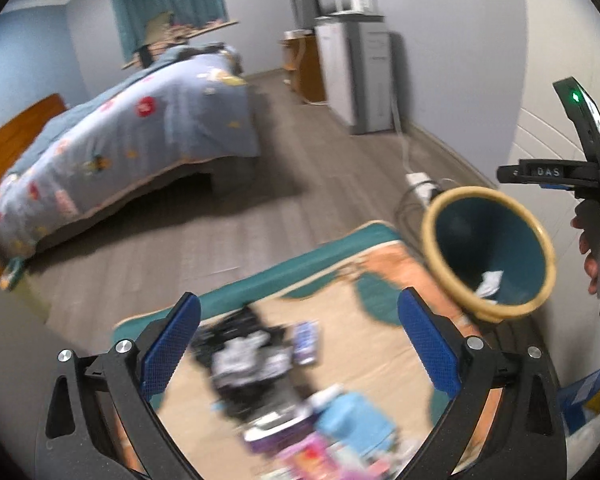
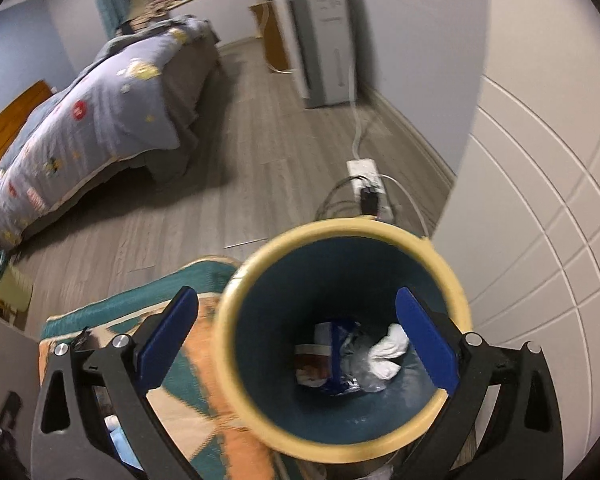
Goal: Collect trash
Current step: 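Lower the red-and-white packet into the bin and open the left tool, then grasp the black plastic bag with the left tool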
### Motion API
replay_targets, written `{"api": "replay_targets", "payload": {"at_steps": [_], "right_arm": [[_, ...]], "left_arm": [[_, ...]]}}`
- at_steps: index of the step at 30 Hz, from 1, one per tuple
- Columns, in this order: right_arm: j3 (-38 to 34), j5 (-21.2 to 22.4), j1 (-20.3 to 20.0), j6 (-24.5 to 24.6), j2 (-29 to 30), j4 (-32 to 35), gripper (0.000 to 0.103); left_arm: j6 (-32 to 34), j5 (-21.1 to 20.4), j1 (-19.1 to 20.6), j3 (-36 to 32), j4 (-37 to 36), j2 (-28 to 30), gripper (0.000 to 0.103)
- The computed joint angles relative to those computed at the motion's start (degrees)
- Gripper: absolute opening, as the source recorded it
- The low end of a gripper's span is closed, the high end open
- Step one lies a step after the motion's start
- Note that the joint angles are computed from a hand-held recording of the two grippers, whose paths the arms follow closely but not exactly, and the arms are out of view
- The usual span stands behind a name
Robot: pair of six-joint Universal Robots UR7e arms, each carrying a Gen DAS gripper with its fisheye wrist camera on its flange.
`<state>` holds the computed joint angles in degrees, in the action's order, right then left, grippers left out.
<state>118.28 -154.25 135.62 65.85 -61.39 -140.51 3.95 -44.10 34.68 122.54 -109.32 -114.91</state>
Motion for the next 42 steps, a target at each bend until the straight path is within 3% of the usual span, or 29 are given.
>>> {"api": "replay_targets", "payload": {"at_steps": [6,11,16,21,25,29,35,39,42], "right_arm": [[-7.5,0.8,2.6,-5.8,7.0,-0.3,0.097],[-13.8,3.6,3.9,-10.3,13.4,1.9,0.097],[-18.1,9.9,3.7,-13.4,18.8,3.4,0.097],[-20.4,13.3,2.9,-12.6,22.0,4.1,0.097],[-21.2,13.1,1.9,-11.1,22.9,4.5,0.097],[-21.0,12.8,0.5,-9.3,23.0,5.0,0.097],[-20.9,11.7,-0.9,-8.8,23.4,6.0,0.097],[-20.7,11.9,-1.7,-9.0,23.6,6.5,0.097],[-20.4,12.6,-2.2,-9.0,23.6,5.9,0.097]], "left_arm": [[0.2,5.1,2.7,-1.4,1.1,-5.6,0.098],[0.4,4.6,7.6,-4.2,1.0,-5.1,0.098],[1.8,3.9,10.8,-5.5,-0.5,-4.5,0.098],[4.3,4.6,12.8,-5.7,-2.0,-4.3,0.098],[5.9,2.8,15.3,-5.1,-3.1,-3.4,0.098],[10.3,3.7,16.7,-2.0,-5.9,-1.8,0.098],[13.2,-0.4,18.6,0.9,-8.8,2.4,0.098],[11.2,-5.4,21.1,-0.1,-8.9,6.2,0.098],[11.5,-6.1,22.3,-0.1,-9.7,8.5,0.095]]}}
